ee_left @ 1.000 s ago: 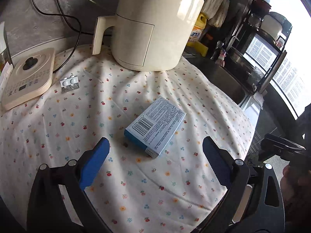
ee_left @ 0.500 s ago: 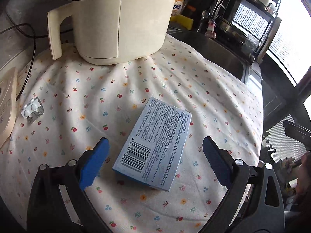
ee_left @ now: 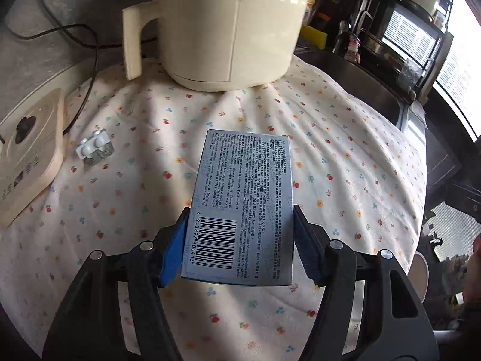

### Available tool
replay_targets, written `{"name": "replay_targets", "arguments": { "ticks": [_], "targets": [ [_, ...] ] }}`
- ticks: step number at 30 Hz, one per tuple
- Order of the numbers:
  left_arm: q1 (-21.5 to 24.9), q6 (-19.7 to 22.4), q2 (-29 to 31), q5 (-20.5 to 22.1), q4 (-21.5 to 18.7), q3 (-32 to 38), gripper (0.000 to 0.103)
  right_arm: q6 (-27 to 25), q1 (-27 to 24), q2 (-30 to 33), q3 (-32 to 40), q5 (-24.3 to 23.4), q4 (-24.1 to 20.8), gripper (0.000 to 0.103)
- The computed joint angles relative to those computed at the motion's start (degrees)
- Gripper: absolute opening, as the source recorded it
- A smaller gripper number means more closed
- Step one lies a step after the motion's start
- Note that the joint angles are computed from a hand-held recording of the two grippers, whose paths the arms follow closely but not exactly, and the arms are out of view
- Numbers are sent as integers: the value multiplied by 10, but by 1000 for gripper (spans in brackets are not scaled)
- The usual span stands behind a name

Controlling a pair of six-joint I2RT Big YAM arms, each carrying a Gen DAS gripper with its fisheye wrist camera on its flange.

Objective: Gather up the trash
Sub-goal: 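Grasp the white pill blister pack with the right gripper while the left holds the box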

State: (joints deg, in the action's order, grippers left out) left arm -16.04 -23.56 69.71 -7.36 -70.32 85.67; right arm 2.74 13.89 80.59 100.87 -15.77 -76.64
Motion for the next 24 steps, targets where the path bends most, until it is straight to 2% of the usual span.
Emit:
{"name": "replay_targets", "arguments": {
  "ticks": [9, 14, 18, 24],
  "targets": [
    [77, -57, -107, -52, -19, -44, 65, -44, 104, 53, 61, -20, 6, 95],
    [112, -88, -154, -84, -17, -61, 65, -52, 148, 94, 111, -39, 3, 88],
    [131, -98, -164, -111, -17, -53, 65, -61, 178, 135, 160, -61, -9, 83],
    [157, -92, -169, -122, -2, -47, 65, -62, 212, 200, 249, -78, -31, 71]
  ]
}}
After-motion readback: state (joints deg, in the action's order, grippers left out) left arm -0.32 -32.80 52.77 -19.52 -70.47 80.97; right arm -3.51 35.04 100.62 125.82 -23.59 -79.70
